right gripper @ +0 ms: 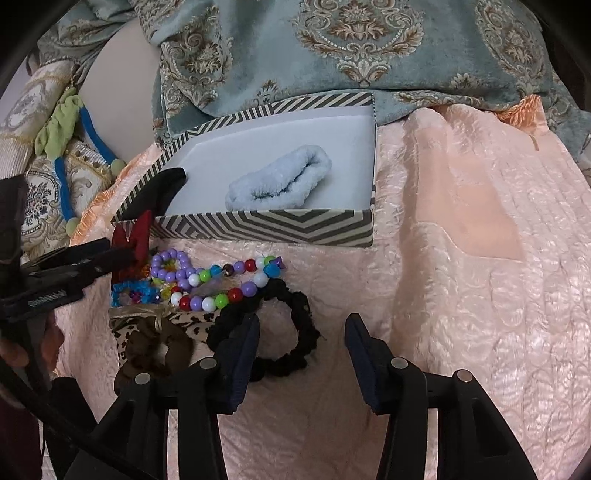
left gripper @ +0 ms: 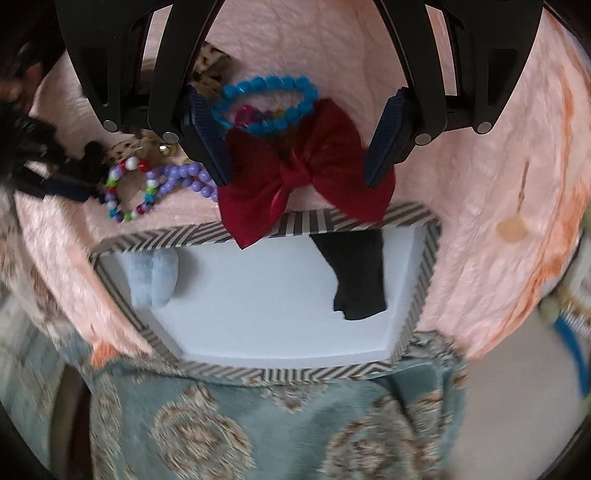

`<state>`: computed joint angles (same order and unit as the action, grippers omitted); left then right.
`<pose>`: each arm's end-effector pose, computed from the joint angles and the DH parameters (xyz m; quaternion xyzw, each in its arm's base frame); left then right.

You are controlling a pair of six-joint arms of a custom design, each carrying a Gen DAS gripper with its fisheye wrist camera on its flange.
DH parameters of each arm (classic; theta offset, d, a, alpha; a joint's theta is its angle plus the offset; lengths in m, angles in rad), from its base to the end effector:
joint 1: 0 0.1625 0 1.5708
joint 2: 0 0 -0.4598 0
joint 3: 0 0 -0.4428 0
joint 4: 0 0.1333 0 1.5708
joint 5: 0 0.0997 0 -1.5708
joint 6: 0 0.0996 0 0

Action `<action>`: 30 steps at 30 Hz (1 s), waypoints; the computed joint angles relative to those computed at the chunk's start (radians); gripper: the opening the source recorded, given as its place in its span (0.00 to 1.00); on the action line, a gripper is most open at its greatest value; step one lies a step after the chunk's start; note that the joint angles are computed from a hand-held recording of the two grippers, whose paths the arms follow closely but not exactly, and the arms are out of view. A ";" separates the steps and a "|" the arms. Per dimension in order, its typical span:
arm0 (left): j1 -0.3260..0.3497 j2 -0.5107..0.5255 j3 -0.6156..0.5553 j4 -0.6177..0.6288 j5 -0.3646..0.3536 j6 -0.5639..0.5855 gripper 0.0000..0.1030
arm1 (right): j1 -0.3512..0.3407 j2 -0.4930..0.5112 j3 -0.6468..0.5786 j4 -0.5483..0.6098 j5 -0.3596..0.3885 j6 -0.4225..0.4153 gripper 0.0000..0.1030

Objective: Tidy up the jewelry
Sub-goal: 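Grasp the red bow with the left tool while the right tool grasps the black beaded bracelet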

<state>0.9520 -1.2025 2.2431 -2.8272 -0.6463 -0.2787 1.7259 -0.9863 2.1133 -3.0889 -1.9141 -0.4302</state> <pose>-0.1165 -0.5305 0.1722 0.1033 0.8851 -0.2792 0.3577 0.1869 -0.5495 0.0974 0.2471 -0.9350 0.1667 0.1922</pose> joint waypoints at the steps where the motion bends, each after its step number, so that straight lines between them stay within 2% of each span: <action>1: 0.010 0.009 -0.007 -0.002 0.001 0.019 0.71 | -0.002 0.001 -0.001 -0.003 0.005 -0.001 0.45; 3: 0.031 0.011 -0.013 -0.027 -0.041 0.043 0.58 | -0.004 0.009 -0.003 -0.019 0.002 -0.011 0.38; 4: 0.045 0.007 -0.016 -0.034 -0.075 0.038 0.44 | -0.002 0.014 -0.004 -0.030 -0.009 -0.019 0.29; 5: 0.054 0.003 -0.018 -0.032 -0.087 0.023 0.39 | 0.002 0.018 -0.006 -0.034 -0.020 -0.028 0.25; 6: 0.058 0.001 -0.014 -0.045 -0.089 0.015 0.36 | 0.004 0.019 -0.007 -0.030 -0.023 -0.032 0.14; 7: 0.061 -0.004 -0.007 -0.063 -0.099 0.011 0.32 | 0.004 0.016 -0.006 -0.022 -0.018 -0.031 0.09; 10: 0.049 -0.024 0.015 -0.085 -0.103 -0.009 0.22 | 0.007 0.006 0.000 -0.015 -0.002 -0.029 0.06; 13: 0.013 -0.046 0.040 -0.089 -0.059 -0.040 0.04 | 0.016 -0.015 0.017 -0.025 0.017 -0.039 0.06; 19: -0.037 -0.106 0.083 -0.071 -0.022 -0.108 0.04 | 0.041 -0.066 0.036 -0.034 0.050 -0.041 0.06; 22: -0.041 -0.120 0.095 -0.068 -0.039 -0.142 0.06 | 0.045 -0.094 0.046 -0.031 0.069 -0.033 0.06; 24: -0.040 -0.123 0.096 -0.065 -0.048 -0.144 0.25 | 0.049 -0.111 0.053 -0.032 0.071 -0.033 0.06; 25: -0.044 -0.117 0.096 -0.066 -0.042 -0.133 0.46 | 0.050 -0.117 0.056 -0.032 0.072 -0.033 0.06; 26: -0.047 -0.109 0.095 -0.076 -0.038 -0.113 0.54 | 0.049 -0.121 0.058 -0.032 0.074 -0.034 0.06; 30: -0.051 -0.057 0.065 -0.071 -0.032 0.055 0.54 | 0.041 -0.131 0.058 -0.014 0.081 -0.021 0.06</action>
